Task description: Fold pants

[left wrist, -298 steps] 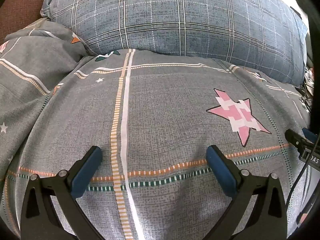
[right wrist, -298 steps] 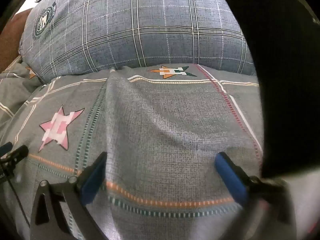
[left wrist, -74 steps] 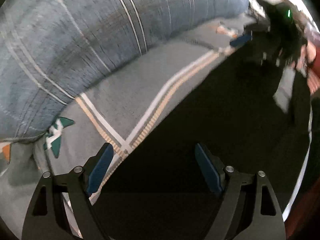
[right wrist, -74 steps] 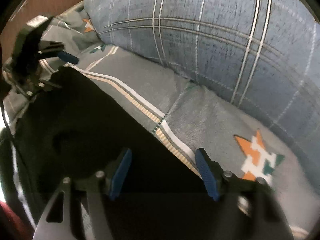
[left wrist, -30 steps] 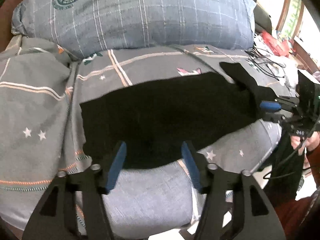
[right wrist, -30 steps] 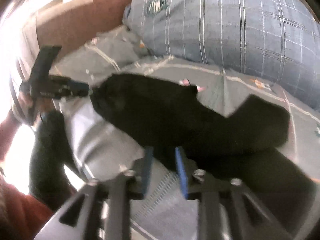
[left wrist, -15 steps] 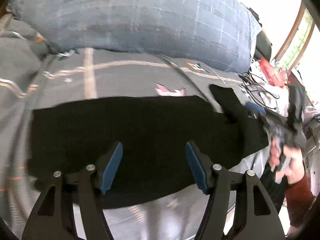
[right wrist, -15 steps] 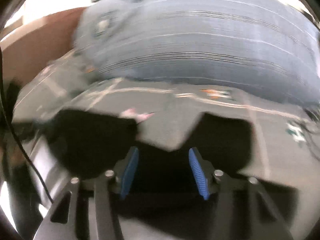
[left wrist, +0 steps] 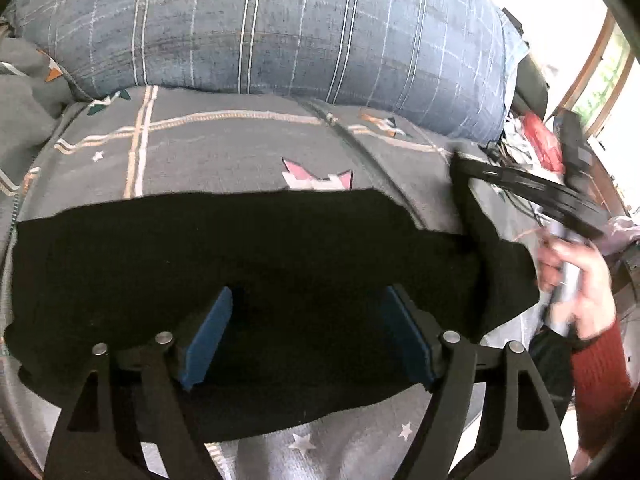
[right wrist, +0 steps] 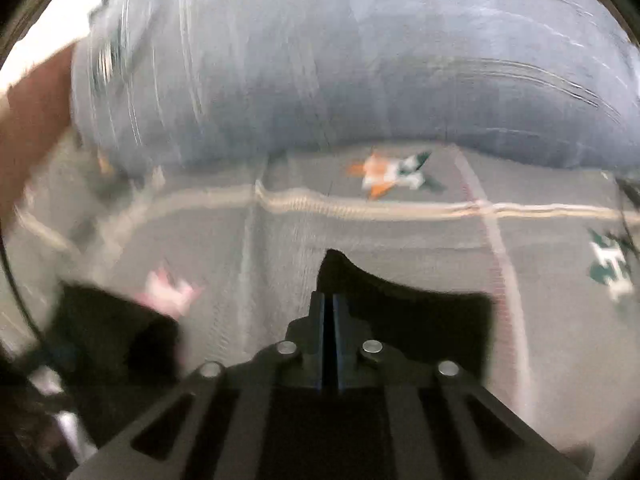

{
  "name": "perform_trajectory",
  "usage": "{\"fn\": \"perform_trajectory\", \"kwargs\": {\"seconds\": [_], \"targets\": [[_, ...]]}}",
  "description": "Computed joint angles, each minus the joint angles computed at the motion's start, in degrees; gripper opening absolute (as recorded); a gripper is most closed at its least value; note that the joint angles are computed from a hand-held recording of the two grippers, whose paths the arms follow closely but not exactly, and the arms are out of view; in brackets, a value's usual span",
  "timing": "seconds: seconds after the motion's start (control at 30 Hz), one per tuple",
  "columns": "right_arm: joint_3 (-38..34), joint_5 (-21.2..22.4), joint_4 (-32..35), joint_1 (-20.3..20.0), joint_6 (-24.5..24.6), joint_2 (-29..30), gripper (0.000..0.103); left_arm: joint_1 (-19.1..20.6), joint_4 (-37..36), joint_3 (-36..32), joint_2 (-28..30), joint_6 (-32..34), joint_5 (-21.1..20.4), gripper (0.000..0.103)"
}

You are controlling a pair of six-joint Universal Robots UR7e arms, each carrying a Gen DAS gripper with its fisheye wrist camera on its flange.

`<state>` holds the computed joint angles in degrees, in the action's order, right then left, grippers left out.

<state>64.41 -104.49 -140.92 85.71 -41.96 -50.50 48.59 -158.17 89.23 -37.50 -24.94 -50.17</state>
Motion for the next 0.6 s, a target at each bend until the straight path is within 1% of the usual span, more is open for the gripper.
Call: {"fn": "perform_trajectory", "kwargs": {"seconds": [0.07,0.13,0.17,0.2,0.27,0.33,0.37,0.43,0.47,0.53,0.57,0.6], "targets": [[3.5,3.7,-0.8,-1.0,0.3,-5.2,0.003,-0.7,-3.1,0.8,-0.2,1.5,0.9,0.078],[6.9,4.6,-1.4,-2.1,0.2,-10.7,0.003,-1.4,-4.8,0.5,0.3,2.9,1.5,0.078],[8.4,3.9,-0.6,-2.9,0.7,-13.4,0.003,-1.5,-4.9,0.1,0.8,3.5,1.3,0.078],[8.7,2.7,0.5,-3.4,1.4,-14.7,0.003,-1.6,-4.6,-0.4,1.2,3.8,0.9,0.078],[10.8,-2.4,1.4,-4.6,1.4,-17.4,0.003,-1.5,-3.4,-1.4,2.0,3.9,0.2,0.078],[13.6,-8.1,-1.1,-5.4,-0.3,-18.9,0.003,-1.5,-1.7,-2.4,3.0,3.5,-0.7,0.078],[14.3,-10.0,-1.0,-5.8,0.1,-19.5,0.003,-1.5,-1.1,-2.7,3.4,3.3,-1.1,0.078],[15.0,-11.7,-0.5,-6.9,2.3,-20.4,0.007,-1.6,0.1,-3.6,4.1,3.5,-2.0,0.078],[15.1,-11.7,-0.5,-7.4,4.0,-20.8,0.008,-1.8,0.8,-4.1,4.5,3.7,-2.1,0.078],[14.2,-6.8,1.7,-8.6,6.3,-21.9,0.011,-2.2,1.7,-5.1,5.3,4.3,-1.9,0.078],[13.7,-3.5,2.5,-9.0,7.2,-22.2,0.023,-2.2,1.9,-5.6,5.6,4.7,-2.0,0.078],[12.9,-0.1,3.3,-9.4,7.6,-22.2,0.051,-2.4,2.1,-6.1,6.0,4.8,-2.1,0.078]]}}
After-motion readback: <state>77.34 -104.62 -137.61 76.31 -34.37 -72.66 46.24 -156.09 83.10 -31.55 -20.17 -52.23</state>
